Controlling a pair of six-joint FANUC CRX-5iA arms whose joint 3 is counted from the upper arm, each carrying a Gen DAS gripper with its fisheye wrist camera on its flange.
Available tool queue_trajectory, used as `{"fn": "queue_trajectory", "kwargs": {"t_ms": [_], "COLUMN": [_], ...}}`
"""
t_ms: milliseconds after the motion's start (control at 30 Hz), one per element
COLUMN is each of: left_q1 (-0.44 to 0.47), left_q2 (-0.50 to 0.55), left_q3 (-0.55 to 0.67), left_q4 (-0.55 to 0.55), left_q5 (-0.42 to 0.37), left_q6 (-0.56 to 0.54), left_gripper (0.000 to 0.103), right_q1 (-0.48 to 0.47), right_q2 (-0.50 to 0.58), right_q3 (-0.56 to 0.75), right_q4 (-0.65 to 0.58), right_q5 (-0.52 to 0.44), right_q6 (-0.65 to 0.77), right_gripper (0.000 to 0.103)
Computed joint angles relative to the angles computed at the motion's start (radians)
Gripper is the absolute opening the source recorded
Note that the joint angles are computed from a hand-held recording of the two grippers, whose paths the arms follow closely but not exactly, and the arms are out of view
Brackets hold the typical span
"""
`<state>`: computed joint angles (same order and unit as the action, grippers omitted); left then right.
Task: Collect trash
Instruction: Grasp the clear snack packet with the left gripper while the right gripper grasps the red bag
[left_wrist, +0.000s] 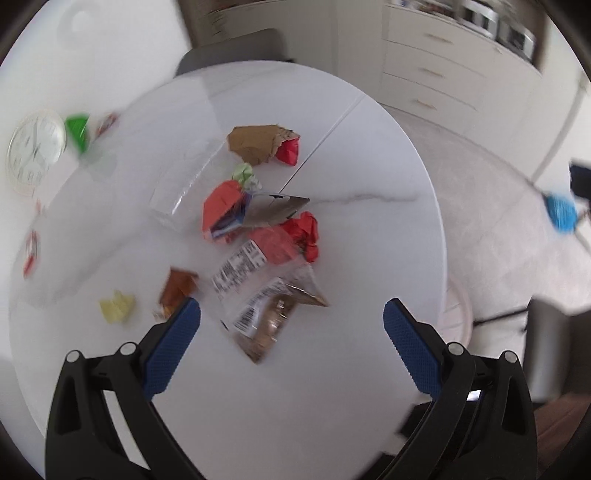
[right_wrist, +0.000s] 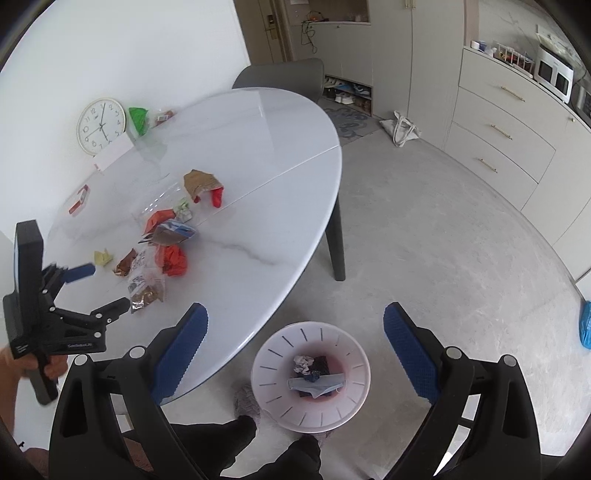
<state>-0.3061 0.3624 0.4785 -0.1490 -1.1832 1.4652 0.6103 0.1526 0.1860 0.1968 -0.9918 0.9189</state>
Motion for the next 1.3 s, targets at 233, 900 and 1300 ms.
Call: {"fn": "queue_trajectory", "kwargs": {"t_ms": [233, 900, 1300], "left_q1": [0.056, 0.192, 0.282], "left_q2": [0.072, 0.216, -0.031], "left_q3": [0.030, 0.129, -0.163], "left_q4": [0.068, 0.336, 0.445], "left_q5": [-0.002, -0.150, -0.058], "left_q6": [-0.545, -0.867, -0.643], "left_gripper": [0.095, 0.043, 0.043], "right_q1": [0.042, 0.092, 0.043], "right_q2": [0.063, 0.320, 0.651], "right_q3": [0.082, 0.385, 0.840], "right_q4": [0.006, -0.061, -0.258], "right_q5": [-0.077, -0.199, -0.303], "right_q6": [-0.069, -0.066, 0.250], "right_gripper": [0.096, 0.095, 0.079]}}
